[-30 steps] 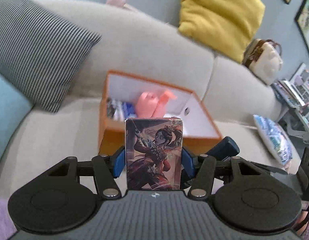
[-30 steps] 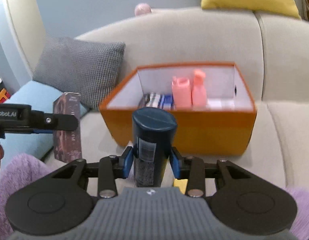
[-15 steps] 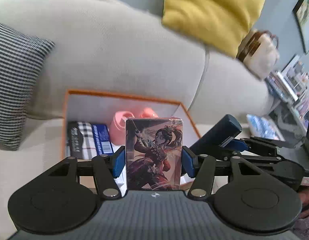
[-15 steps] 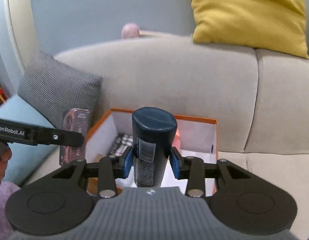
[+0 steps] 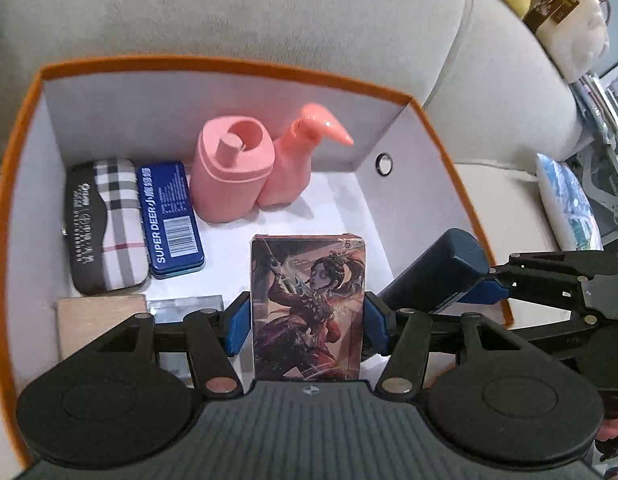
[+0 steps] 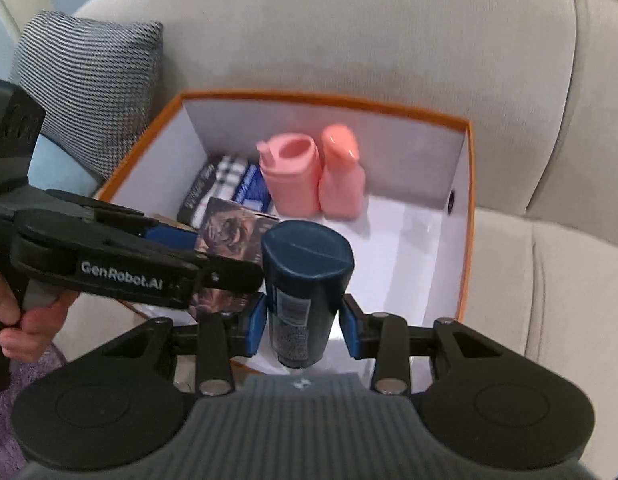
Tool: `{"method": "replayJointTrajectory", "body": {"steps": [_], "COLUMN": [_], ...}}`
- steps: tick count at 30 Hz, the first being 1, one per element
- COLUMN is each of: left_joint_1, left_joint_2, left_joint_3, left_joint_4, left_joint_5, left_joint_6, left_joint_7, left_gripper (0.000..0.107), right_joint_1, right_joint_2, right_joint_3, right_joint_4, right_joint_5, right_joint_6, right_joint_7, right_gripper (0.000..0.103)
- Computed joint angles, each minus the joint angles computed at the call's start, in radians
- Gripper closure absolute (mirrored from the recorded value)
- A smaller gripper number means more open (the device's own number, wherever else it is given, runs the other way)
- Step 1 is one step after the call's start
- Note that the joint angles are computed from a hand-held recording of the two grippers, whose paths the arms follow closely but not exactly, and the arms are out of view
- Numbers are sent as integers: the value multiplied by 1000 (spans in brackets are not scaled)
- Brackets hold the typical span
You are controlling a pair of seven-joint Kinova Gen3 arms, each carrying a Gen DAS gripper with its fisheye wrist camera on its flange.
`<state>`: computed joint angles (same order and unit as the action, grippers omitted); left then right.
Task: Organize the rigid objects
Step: 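Lift the picture card and black deodorant up and over into the orange box, then lower the card and deodorant onto the box floor and open both tools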
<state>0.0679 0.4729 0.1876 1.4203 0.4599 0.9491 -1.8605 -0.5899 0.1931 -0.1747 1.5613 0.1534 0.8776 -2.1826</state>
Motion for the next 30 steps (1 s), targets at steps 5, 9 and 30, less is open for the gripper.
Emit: {"method": "replayJointTrajectory", "body": {"steps": [5, 9, 30], "left_joint_1": [26, 36, 36], "left_joint_2": [68, 115, 181], "left_joint_3": [-17, -24, -17], "left_joint_4": [-86, -153, -306], "left_joint_5": [-38, -64, -93], "left_joint_6": [58, 98, 240], "left_joint_7": [69, 134, 237], "left_gripper": [41, 41, 30], "right_joint_1": [24, 35, 33], "right_joint_2": [49, 76, 141], "right_joint_3": [10, 23, 49], "right_joint_4": [-35, -59, -128], "right_joint_5": [-30, -49, -63], "right_joint_6": [2, -8, 36], "right_joint_7": [49, 54, 19], "right_gripper": [62, 62, 62]}}
